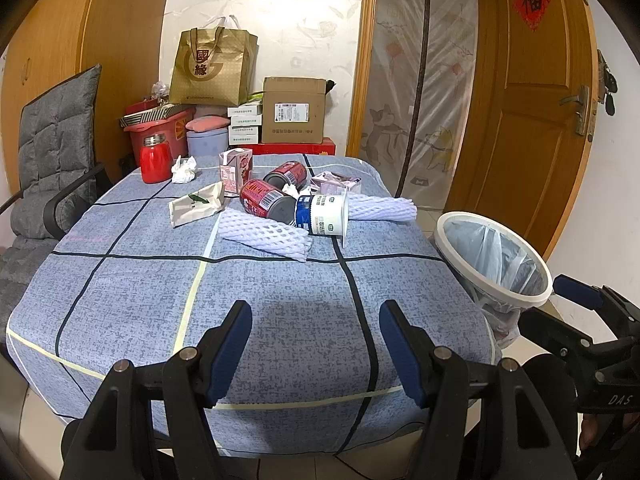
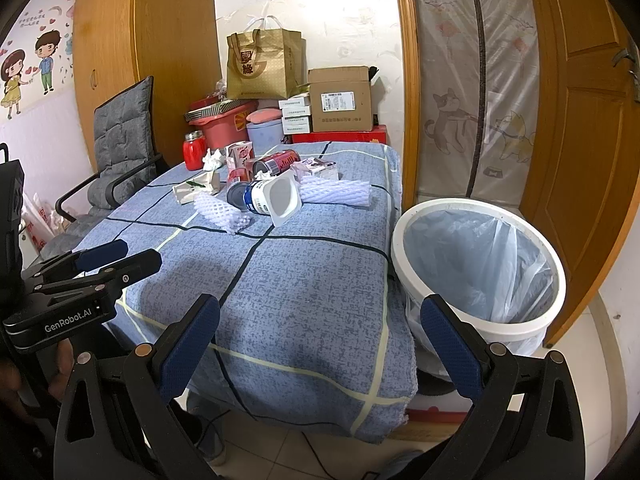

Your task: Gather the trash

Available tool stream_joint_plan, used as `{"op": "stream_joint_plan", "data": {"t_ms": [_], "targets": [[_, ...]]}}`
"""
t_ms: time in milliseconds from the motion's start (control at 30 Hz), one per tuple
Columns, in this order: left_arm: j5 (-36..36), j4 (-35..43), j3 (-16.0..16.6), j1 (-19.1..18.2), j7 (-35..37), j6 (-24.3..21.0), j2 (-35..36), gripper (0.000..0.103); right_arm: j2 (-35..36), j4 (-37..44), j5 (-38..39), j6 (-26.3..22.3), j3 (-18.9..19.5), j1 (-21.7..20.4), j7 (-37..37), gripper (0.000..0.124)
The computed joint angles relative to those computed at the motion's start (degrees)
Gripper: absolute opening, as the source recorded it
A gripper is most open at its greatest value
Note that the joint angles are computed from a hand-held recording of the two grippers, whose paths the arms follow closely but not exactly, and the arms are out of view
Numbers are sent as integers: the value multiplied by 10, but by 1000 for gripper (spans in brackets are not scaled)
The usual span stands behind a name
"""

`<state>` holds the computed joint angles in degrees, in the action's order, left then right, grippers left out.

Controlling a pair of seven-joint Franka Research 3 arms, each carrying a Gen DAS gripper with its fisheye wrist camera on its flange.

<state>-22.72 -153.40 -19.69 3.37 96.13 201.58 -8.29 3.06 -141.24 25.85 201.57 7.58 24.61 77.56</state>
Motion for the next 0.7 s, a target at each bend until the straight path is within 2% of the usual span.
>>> {"op": "stream_joint_plan", "data": {"t_ms": [700], "targets": [[12,2,5,0,-8,-2,1,66,4,2,3,1,0,2,-1,101]]}}
